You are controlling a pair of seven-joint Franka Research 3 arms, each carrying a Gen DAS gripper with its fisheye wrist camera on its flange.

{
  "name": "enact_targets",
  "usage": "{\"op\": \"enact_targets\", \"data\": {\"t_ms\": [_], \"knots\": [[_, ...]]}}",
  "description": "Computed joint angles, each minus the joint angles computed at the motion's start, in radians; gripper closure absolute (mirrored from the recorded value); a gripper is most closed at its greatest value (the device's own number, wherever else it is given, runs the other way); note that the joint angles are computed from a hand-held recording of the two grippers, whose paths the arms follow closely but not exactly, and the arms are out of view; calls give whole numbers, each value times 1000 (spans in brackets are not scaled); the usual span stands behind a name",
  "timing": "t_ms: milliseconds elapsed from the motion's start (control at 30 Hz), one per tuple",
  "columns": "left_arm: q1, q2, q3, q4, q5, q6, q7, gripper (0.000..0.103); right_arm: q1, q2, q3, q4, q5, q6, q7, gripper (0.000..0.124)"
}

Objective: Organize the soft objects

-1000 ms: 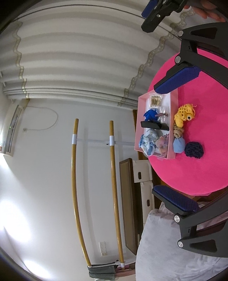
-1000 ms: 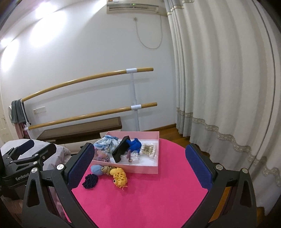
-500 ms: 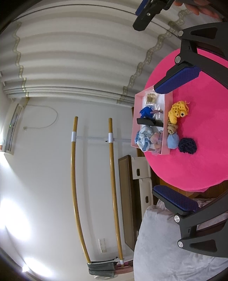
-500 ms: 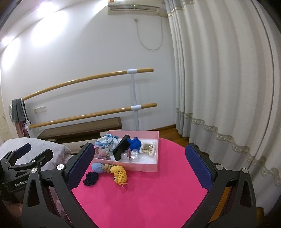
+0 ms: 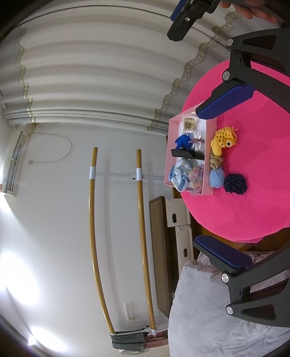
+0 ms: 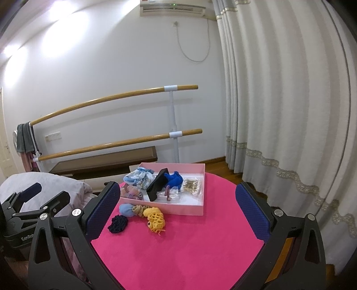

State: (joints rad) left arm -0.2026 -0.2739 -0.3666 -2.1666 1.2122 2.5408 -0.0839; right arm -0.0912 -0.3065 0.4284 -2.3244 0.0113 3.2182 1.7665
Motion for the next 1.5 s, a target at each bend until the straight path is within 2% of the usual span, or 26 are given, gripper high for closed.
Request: {"op": "enact_targets", "data": {"t_ms": [500,633,833,1100,1300,1500], "knots": [[8,27,21,-7,-28,19,9,0,-27,32,26,26,-49,-33,38,21],[11,59,39,0,-55,34,35,0,13,80,-12,53,-88,-69,57,21],[12,136,74,22,-116,56,109,0,116,175,-107,107,-122,-122,62,21],[-1,297,133,120,-217,76,251,0,259,306,-230,200,-27,-203,-44,21],[-20,448,183,233,-296,89,361,0,326,411,-285,285,75,-267,-140,21],[-45,577,233,343,-366,67,466,0,382,524,-333,390,144,-340,-209,21]]}}
